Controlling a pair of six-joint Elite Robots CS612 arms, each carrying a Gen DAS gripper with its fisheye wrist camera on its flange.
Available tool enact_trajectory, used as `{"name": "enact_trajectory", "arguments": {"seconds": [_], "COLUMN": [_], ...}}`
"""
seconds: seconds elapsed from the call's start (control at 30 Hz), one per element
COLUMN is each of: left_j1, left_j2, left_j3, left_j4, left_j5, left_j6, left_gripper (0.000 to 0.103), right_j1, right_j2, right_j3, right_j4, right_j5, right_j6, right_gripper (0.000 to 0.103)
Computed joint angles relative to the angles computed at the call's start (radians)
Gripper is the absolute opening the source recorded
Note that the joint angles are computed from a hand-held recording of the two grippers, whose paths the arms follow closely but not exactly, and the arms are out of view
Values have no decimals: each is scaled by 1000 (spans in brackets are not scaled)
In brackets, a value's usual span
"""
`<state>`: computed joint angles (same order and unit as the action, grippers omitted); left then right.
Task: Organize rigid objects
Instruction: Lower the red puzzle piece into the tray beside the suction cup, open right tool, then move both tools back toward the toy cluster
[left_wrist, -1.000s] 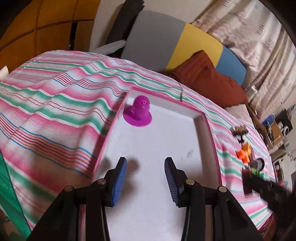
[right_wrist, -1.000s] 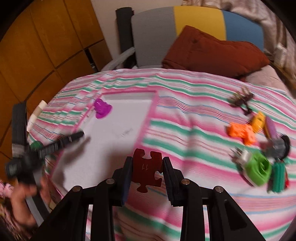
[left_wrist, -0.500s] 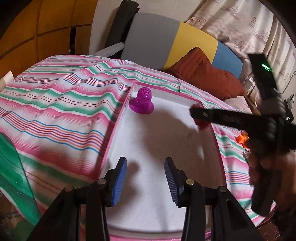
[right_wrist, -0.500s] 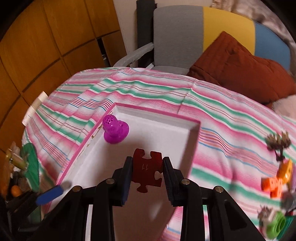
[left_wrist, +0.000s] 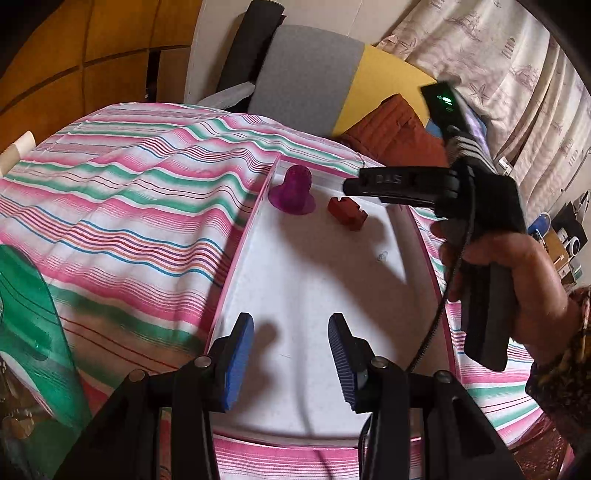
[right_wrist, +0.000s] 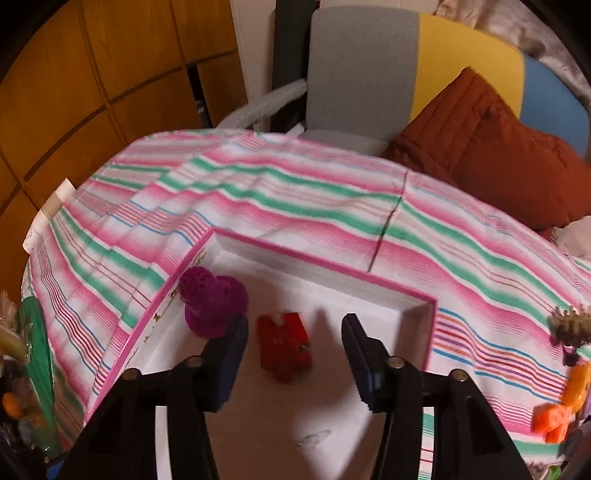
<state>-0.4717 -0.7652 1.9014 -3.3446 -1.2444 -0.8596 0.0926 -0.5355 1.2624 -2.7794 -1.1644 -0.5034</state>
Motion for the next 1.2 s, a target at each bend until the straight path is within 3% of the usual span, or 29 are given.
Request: {"name": "enact_trajectory", "arguments": {"seconds": [0.2,0.57,0.83,1.2], "left_j1": [-1,-19,-33,-61], "left_j2": [8,11,9,10], "left_j3": [-9,-15,-12,-38], "left_j4": [-11,-15,-13,7], "left_j5": [-22,-41,-37,-35], "left_j6": [-1,49,60,103], "left_gripper": [42,42,42,42], "right_j1": [-25,-35,-65,-118], "right_j2": [-25,-87,-127,-158], "right_j3": [50,167,254,310], "right_j4": [-35,-124,-237,-281], "right_j5": [12,-79,-76,-74], "right_j6": [12,-20,-53,-62], "right_gripper": [60,60,60,62]}}
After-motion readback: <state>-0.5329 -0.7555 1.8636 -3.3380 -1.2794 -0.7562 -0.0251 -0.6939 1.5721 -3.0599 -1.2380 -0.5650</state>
